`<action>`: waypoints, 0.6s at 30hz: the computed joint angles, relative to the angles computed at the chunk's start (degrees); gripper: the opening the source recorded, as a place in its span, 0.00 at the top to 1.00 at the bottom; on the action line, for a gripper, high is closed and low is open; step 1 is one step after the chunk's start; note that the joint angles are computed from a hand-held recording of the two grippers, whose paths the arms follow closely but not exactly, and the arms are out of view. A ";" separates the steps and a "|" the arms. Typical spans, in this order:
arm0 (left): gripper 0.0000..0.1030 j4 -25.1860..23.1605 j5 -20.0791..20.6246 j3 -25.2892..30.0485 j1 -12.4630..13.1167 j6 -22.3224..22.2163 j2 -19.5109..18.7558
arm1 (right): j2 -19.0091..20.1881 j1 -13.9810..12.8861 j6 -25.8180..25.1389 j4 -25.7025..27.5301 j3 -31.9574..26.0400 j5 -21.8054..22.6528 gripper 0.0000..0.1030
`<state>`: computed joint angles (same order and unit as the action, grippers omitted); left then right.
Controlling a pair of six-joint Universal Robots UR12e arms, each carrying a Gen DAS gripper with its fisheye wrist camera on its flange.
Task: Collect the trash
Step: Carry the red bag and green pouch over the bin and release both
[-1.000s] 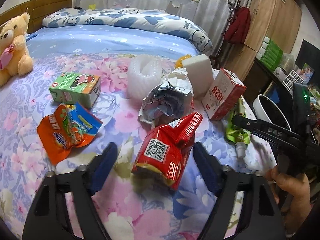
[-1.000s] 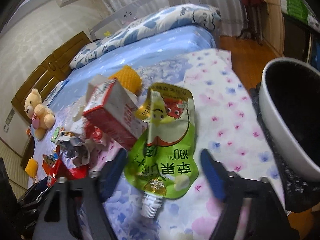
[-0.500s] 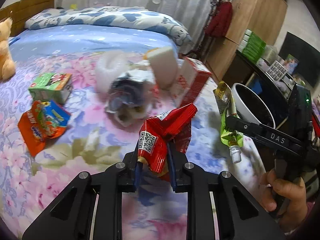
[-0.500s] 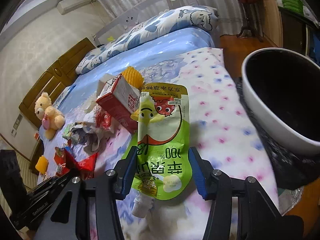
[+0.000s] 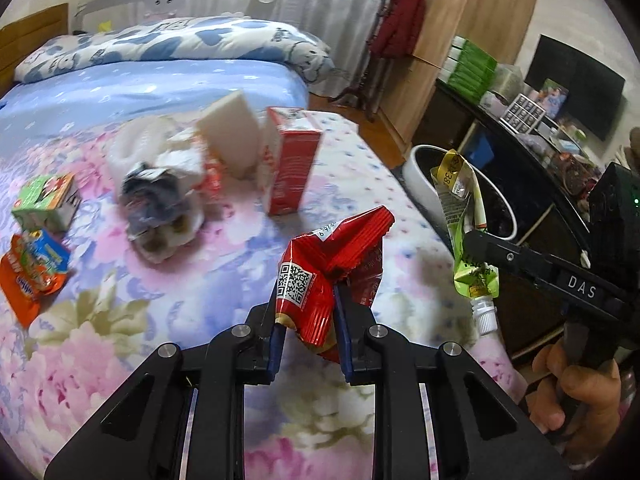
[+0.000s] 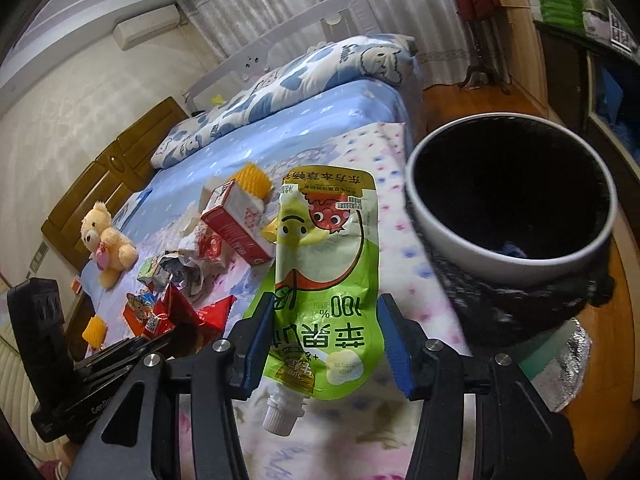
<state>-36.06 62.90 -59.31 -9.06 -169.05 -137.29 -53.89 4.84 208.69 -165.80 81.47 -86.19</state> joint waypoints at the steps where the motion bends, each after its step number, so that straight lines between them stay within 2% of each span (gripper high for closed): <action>1: 0.81 -0.33 -0.20 0.28 -0.17 0.26 -0.07 | -0.36 -0.16 0.25 -0.36 0.56 -0.24 0.50; 18: 0.81 -3.89 -2.11 4.98 -3.05 3.83 -1.76 | -3.75 -2.23 2.49 -3.70 5.65 -3.91 0.50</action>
